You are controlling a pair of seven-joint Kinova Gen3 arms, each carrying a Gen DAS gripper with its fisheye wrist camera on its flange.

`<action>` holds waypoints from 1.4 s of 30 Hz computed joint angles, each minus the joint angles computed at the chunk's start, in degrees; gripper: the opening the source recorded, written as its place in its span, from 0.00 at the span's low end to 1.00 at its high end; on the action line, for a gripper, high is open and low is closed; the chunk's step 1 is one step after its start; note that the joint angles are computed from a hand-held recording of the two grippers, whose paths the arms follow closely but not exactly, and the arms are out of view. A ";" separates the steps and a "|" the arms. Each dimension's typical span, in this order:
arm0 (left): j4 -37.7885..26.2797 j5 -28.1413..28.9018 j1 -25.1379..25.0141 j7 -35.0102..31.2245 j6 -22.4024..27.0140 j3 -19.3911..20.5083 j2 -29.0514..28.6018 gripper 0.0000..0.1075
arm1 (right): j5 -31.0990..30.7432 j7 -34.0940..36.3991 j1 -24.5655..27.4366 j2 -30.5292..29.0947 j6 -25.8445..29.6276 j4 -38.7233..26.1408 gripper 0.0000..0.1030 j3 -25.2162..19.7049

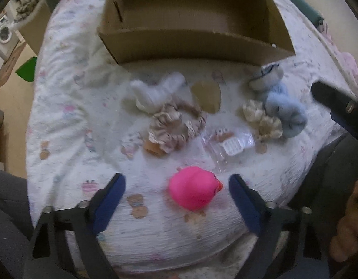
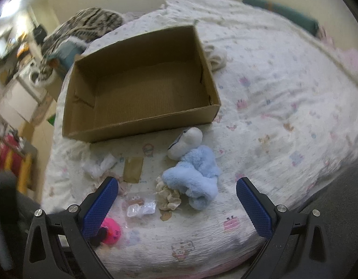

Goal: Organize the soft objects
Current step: 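Grasp the pink duck with the left tool while the right tool grasps the blue plush, then carry the pink duck and blue plush into the box and open both tools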

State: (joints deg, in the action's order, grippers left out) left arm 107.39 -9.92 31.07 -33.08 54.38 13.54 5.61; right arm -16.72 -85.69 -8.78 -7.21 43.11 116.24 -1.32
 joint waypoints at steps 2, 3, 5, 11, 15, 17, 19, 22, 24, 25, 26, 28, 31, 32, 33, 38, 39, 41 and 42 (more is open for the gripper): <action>0.07 0.59 0.00 -0.52 -0.56 0.11 0.55 0.69 | -4.15 2.75 0.96 2.80 3.78 -2.44 1.00 2.62; 0.18 0.64 0.16 -0.61 -0.86 0.17 0.63 0.64 | -6.06 4.07 1.85 4.50 5.87 -3.69 1.00 3.43; 0.29 0.57 0.44 -0.85 -1.11 0.24 0.56 0.59 | -9.20 5.58 4.12 8.15 10.07 -6.26 1.00 4.08; 1.84 2.64 0.39 -2.52 -3.36 0.71 -1.28 0.27 | -7.50 2.85 6.70 14.65 14.40 -10.93 1.00 1.38; 1.45 2.64 0.75 -1.75 -3.10 1.12 -1.37 0.27 | -5.23 0.61 5.96 16.85 15.52 -11.72 0.93 -0.28; 1.51 2.62 0.72 -1.57 -3.03 1.13 -1.84 0.27 | -5.39 0.31 6.10 17.76 16.23 -11.65 0.85 -0.64; 0.97 3.06 -0.03 -2.45 -2.01 0.84 -2.46 0.26 | -5.84 0.65 6.59 18.62 15.82 -11.45 0.79 -0.75; 1.45 2.70 -0.42 -1.49 -1.60 0.99 -3.65 0.26 | -6.81 1.77 7.27 19.03 15.88 -11.34 0.47 -1.08; 1.80 2.50 -0.70 -0.95 -1.54 1.04 -4.50 0.26 | -7.23 2.42 7.68 19.15 15.51 -11.21 0.34 -1.06; 2.62 2.79 -1.48 -1.70 -1.94 0.77 -5.23 0.26 | -8.00 3.02 8.14 18.66 15.22 -10.83 0.33 -1.07; 2.82 2.90 -1.90 -1.67 -2.13 0.80 -5.71 0.26 | -8.84 3.98 8.79 18.38 15.40 -11.03 0.32 -0.96; 3.70 2.79 -2.66 -1.43 -2.57 1.00 -6.97 0.26 | -9.93 5.90 9.73 16.42 15.30 -10.84 0.30 -0.71; 3.48 1.54 -3.27 -0.13 -1.89 1.75 -7.73 0.26 | -11.55 8.23 10.43 14.25 16.05 -10.79 0.27 -0.15; 3.36 1.15 -3.46 0.31 -1.76 1.98 -7.95 0.26 | -12.10 9.00 10.68 13.63 16.71 -10.96 0.27 0.11; 3.33 0.64 -3.57 0.90 -1.71 2.27 -8.09 0.26 | -12.61 9.93 11.00 13.01 17.61 -11.25 0.27 0.45; 2.20 -1.54 -4.59 2.67 0.57 2.96 -10.10 0.26 | -15.23 14.24 12.04 10.36 23.41 -13.32 0.27 1.70; 1.71 -2.05 -4.97 2.74 1.13 2.98 -10.69 0.26 | -15.68 14.90 11.75 9.76 23.66 -13.20 0.27 1.94; 0.67 -3.35 -5.61 3.27 2.07 3.43 -10.89 0.26 | -16.99 16.56 11.61 8.45 24.11 -13.30 0.27 2.29; -0.19 -4.31 -6.01 3.44 2.93 3.51 -11.05 0.26 | -17.89 17.61 11.59 7.71 24.23 -13.39 0.27 2.58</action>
